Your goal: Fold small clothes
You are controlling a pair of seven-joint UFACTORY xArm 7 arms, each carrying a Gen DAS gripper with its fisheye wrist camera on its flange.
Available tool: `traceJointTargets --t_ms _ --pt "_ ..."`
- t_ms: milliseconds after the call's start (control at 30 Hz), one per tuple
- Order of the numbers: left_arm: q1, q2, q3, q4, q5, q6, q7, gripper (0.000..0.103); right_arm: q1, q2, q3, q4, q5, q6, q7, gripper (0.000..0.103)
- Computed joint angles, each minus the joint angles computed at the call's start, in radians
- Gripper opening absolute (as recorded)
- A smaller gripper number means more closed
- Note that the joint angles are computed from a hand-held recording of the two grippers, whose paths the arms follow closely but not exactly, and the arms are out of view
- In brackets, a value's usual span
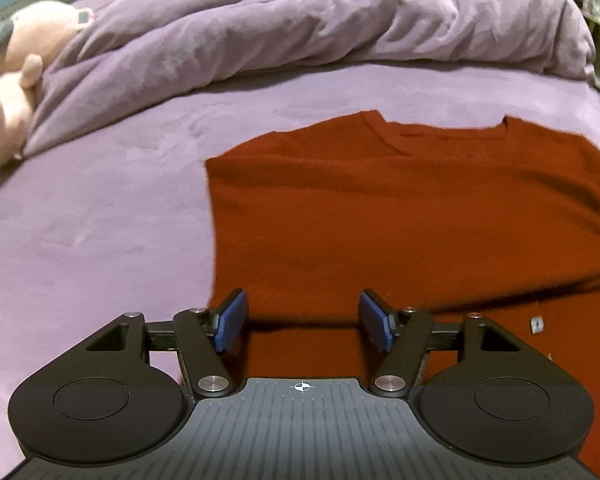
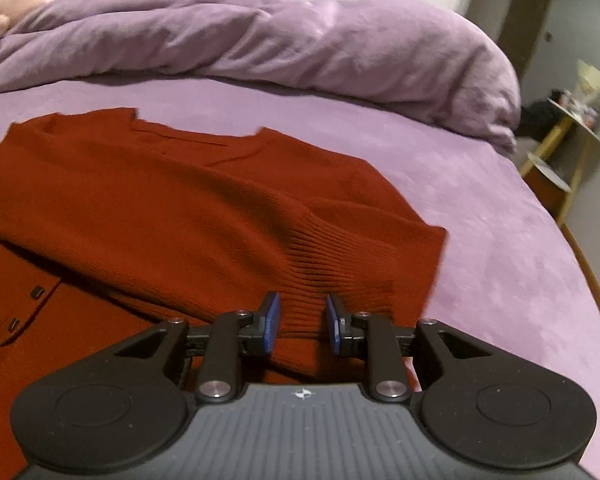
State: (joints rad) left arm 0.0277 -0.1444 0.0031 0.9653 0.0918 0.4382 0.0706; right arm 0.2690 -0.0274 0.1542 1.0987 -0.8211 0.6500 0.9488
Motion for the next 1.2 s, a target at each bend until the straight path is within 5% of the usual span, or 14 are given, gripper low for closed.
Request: traceJointTargets --t_ms 100,133,167,233,367,633,700,967,1100,1200 --pt "0.013 -0.057 0.007 -0.029 0.011 0.033 -0.006 0.067 0.009 -0.059 0.018 -0.011 0.016 0.158 0.088 0.024" --pt "0.015 -0.078 0.014 -0.041 -0.005 0.041 -0.005 0.067 -0.005 -0.099 0.036 -0.042 0.016 0.173 0.117 0.037" --pt "0.013 -0.108 0.027 -0.056 -0.038 0.056 0.004 0.067 0.017 -0.174 0.011 -0.107 0.031 0.146 0.145 0.05" --pt "-0.01 -0.181 0.075 -0.096 -0.149 0.09 0.07 0.067 0.002 -0.331 0.014 -0.249 0.113 0.04 0.131 0.052" --pt "0.006 -0.378 0.111 -0.221 -0.219 0.161 0.101 0.068 0.074 -0.629 0.021 -0.462 0.305 0.041 0.083 0.067" --pt "0.124 -0.713 0.172 -0.407 -0.194 0.401 0.122 0.069 0.144 -1.057 0.124 -0.673 0.633 0.253 0.174 0.068" --pt "0.156 -0.75 0.19 -0.43 -0.184 0.447 0.124 0.069 0.157 -1.104 0.126 -0.704 0.706 0.252 0.184 0.067" --pt "0.21 -0.767 0.258 -0.443 -0.195 0.568 0.142 0.058 0.146 -1.083 0.125 -0.758 0.903 0.148 0.205 0.035" --pt "0.224 -0.736 0.262 -0.43 -0.209 0.569 0.159 0.048 0.137 -1.088 0.137 -0.768 0.929 0.145 0.237 0.022" --pt "0.219 -0.718 0.263 -0.417 -0.224 0.567 0.177 0.03 0.144 -1.116 0.119 -0.794 0.949 0.126 0.242 0.011"
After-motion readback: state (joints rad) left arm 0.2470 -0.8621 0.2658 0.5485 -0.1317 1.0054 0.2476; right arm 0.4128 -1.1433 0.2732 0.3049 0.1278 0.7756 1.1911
